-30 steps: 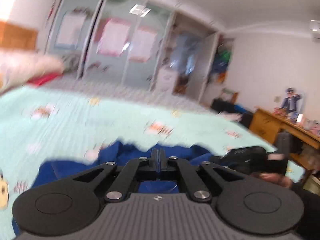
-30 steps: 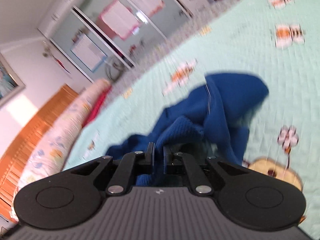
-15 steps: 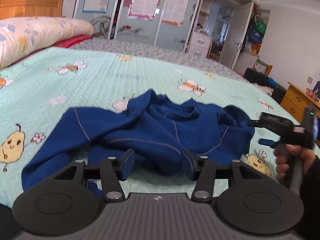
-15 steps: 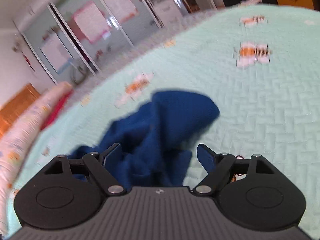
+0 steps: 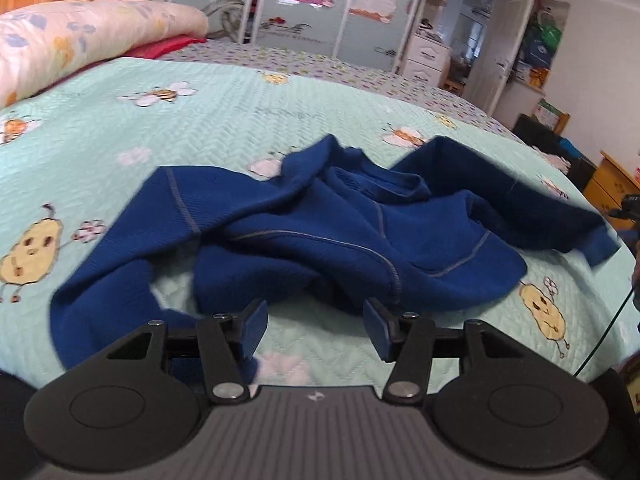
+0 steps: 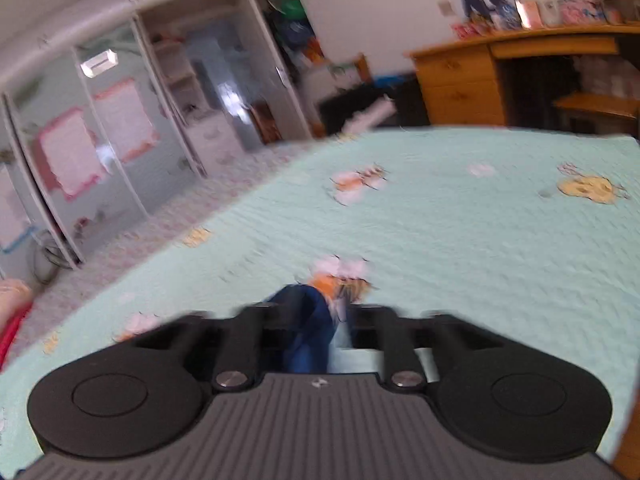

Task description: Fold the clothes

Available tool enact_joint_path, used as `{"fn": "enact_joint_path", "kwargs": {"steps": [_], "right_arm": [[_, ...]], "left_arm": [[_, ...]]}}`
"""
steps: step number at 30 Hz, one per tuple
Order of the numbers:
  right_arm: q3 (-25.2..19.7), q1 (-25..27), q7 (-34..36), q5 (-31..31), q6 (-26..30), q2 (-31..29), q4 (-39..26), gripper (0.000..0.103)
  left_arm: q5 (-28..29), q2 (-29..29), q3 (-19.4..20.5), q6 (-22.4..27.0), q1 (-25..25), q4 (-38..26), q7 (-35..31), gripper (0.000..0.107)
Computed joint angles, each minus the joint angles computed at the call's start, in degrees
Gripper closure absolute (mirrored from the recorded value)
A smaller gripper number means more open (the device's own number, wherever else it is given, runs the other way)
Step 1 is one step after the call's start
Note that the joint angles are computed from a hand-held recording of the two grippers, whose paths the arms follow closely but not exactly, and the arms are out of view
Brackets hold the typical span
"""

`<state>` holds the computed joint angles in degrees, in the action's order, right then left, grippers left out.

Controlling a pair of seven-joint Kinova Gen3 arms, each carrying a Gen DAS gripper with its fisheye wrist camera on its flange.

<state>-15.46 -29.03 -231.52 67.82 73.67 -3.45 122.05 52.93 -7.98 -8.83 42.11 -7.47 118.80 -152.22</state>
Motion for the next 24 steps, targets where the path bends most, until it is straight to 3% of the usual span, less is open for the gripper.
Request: {"fn": "enact_joint_path", "kwargs": {"steps": [3, 5, 7, 11, 13, 15, 19, 22, 24], "right_arm": [[-5.05, -1.24, -6.54, 1.19, -0.37, -0.26, 4.70, 0.043], [-6.12, -5.74, -9.82, 1.69, 1.40, 1.19, 6.45, 0.043], [-6.10, -8.55, -9.37, 3.79, -0.55, 3.14, 6.18, 0.043], [-3.10, -10.57, -0.76, 13.11, -8.46, 5.76, 4.25, 0.039], [-0.88, -11.32, 3.90, 17.77, -10.00, 8.01, 2.34, 0.027], [0.77, -9.57, 8.56, 21.72, -14.10, 10.08, 0.10, 0.027], [3.14, -5.33, 17.88, 21.71, -22.18, 12.87, -6.16, 0.027], [3.75, -2.91, 24.59, 15.47, -24.32, 16.08, -11.22, 0.027], [4.52, -1.46, 27.02, 11.33, -26.74, 17.62, -13.24, 0.038]], "left_arm": [[-0.98, 0.40, 0.71, -0.43, 1.81, -0.29, 0.43, 0.052], [-2.52, 0.48, -2.13, -1.82, 6.60, -0.76, 1.42, 0.052], [-3.64, 0.58, -5.90, -3.58, 11.91, -1.51, 1.93, 0.052], [-4.69, 1.58, -11.70, -11.30, 22.49, -3.35, 1.34, 0.050], [-5.15, 3.12, -11.41, -15.97, 24.66, -4.70, -0.94, 0.048], [-6.68, 5.68, -12.79, -20.63, 28.97, -6.40, -2.50, 0.047], [-14.81, 13.01, -18.77, -28.98, 39.57, -9.87, 0.74, 0.044], [-19.75, 20.69, -26.33, -29.99, 45.44, -13.13, 7.60, 0.044], [-19.21, 22.25, -27.65, -26.13, 45.18, -14.13, 12.26, 0.076]]}}
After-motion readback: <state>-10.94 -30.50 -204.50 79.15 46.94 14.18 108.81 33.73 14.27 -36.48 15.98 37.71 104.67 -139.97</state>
